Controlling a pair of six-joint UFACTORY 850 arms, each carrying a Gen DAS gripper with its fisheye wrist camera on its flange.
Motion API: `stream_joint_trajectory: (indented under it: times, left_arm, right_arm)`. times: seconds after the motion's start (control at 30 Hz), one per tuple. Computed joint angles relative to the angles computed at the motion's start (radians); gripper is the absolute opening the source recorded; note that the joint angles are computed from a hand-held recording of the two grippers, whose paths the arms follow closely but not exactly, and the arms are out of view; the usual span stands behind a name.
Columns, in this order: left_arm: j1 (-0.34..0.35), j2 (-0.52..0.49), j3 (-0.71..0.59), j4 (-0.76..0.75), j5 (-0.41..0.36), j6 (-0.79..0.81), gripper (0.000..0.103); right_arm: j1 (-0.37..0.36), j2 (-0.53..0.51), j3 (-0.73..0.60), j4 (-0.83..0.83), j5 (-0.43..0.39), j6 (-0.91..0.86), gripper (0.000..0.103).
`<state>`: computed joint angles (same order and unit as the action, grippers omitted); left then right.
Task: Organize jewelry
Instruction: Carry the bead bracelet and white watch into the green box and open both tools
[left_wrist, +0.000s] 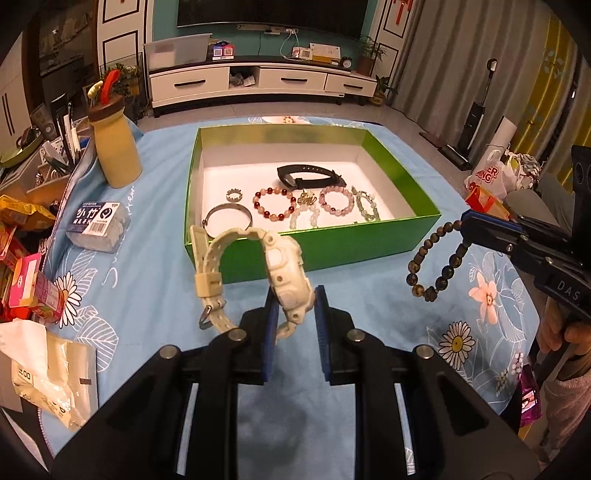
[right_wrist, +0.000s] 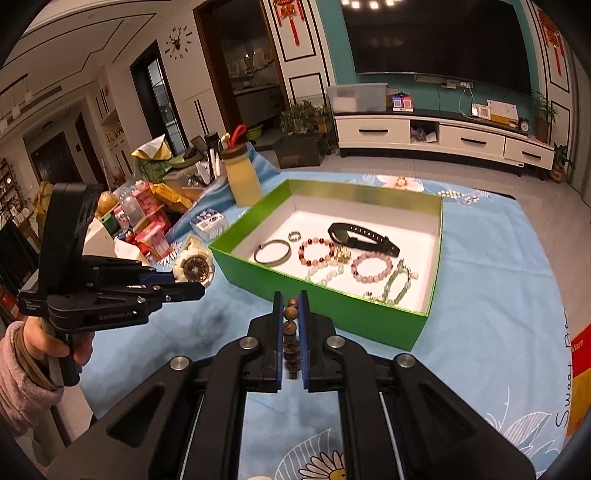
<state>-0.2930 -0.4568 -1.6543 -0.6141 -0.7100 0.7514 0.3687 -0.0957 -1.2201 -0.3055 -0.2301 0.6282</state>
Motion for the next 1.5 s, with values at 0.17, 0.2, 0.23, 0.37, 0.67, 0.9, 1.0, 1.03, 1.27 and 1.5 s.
stream_joint_trajectory:
  times: [0.17, 0.2, 0.23, 0.37, 0.67, 0.9, 1.0, 1.03, 1.27, 1.5]
  left_arm:
    - [0.000, -0.002, -0.016, 0.001, 0.001, -0.001, 0.019]
    - [-0.001, -0.003, -0.021, 0.002, 0.002, -0.002, 0.019]
    - [-0.002, -0.004, -0.027, 0.004, 0.002, -0.004, 0.019]
    - [-0.004, -0.014, -0.051, 0.002, -0.001, -0.010, 0.019]
    - [-0.011, -0.063, -0.148, 0.008, -0.020, -0.034, 0.020]
    - [-0.023, -0.130, -0.249, 0.035, -0.040, -0.084, 0.020]
    - [-0.028, -0.157, -0.291, 0.049, -0.043, -0.107, 0.020]
    - [-0.030, -0.172, -0.313, 0.058, -0.048, -0.119, 0.020]
    - [-0.044, -0.265, -0.460, 0.102, -0.083, -0.188, 0.020]
    - [-0.053, -0.430, -0.712, 0.182, -0.193, -0.292, 0.020]
  right_arm:
    - [0.000, 0.004, -0.014, -0.052, 0.001, 0.040, 0.007]
    - [-0.003, 0.005, -0.015, -0.052, 0.004, 0.038, 0.007]
    - [-0.004, 0.006, -0.018, -0.052, 0.005, 0.037, 0.007]
    - [-0.012, 0.005, -0.031, -0.073, 0.008, 0.054, 0.007]
    - [-0.031, -0.002, -0.059, -0.127, 0.012, 0.107, 0.007]
    - [-0.052, -0.017, -0.086, -0.180, 0.010, 0.149, 0.007]
    - [-0.063, -0.031, -0.103, -0.188, 0.008, 0.156, 0.007]
    - [-0.067, -0.037, -0.110, -0.182, 0.008, 0.150, 0.007]
    - [-0.096, -0.079, -0.157, -0.195, 0.006, 0.158, 0.007]
    - [-0.121, -0.133, -0.213, -0.142, -0.009, 0.093, 0.007]
